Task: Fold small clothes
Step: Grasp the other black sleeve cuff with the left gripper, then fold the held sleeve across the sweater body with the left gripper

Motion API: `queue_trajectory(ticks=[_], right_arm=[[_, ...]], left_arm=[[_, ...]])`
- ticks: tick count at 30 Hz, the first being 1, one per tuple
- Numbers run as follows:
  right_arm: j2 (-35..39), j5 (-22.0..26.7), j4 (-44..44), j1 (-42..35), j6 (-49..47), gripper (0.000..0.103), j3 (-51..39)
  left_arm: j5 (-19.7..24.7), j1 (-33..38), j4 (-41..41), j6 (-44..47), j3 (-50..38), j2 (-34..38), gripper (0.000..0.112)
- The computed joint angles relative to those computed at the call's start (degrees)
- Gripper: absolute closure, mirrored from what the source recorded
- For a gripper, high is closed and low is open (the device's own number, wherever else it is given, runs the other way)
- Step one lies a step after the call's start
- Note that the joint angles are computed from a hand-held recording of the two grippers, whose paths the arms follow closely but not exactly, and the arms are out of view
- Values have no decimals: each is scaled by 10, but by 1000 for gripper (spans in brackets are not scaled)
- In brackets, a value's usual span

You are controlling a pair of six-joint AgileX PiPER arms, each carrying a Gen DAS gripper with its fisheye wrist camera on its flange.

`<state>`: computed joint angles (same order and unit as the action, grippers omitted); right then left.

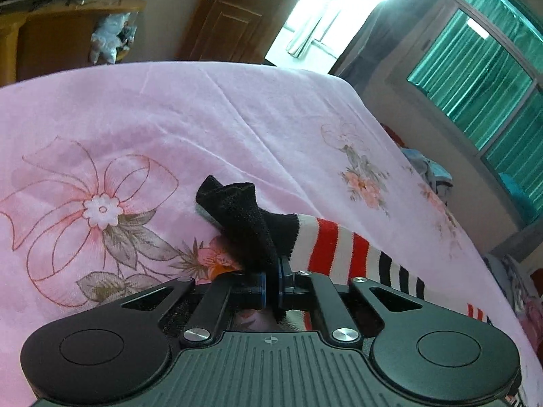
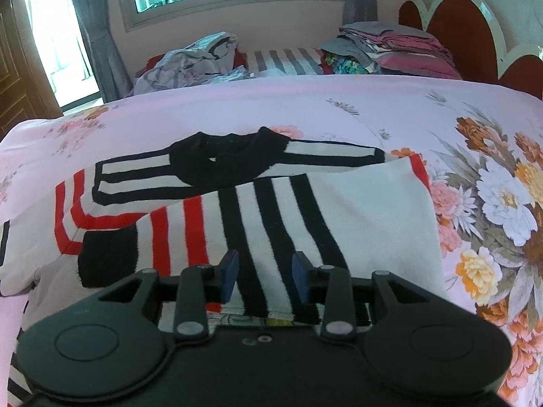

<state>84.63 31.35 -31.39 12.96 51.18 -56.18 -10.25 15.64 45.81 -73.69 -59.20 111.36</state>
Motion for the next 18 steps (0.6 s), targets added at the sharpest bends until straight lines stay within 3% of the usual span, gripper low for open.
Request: queue_trajectory(ticks=[6,9,18], right_arm=[[-12,-12,16,-19,-18,69,12],[-22,-25,30,-34,-34,69,23],[-53,-76,154,-120,-175,69,49]], left_arm=[[15,-28,-116,137,14,-40,107],[15,-57,-137,162,18,-66,107],[55,-236,-307,351,-63,-82,107]])
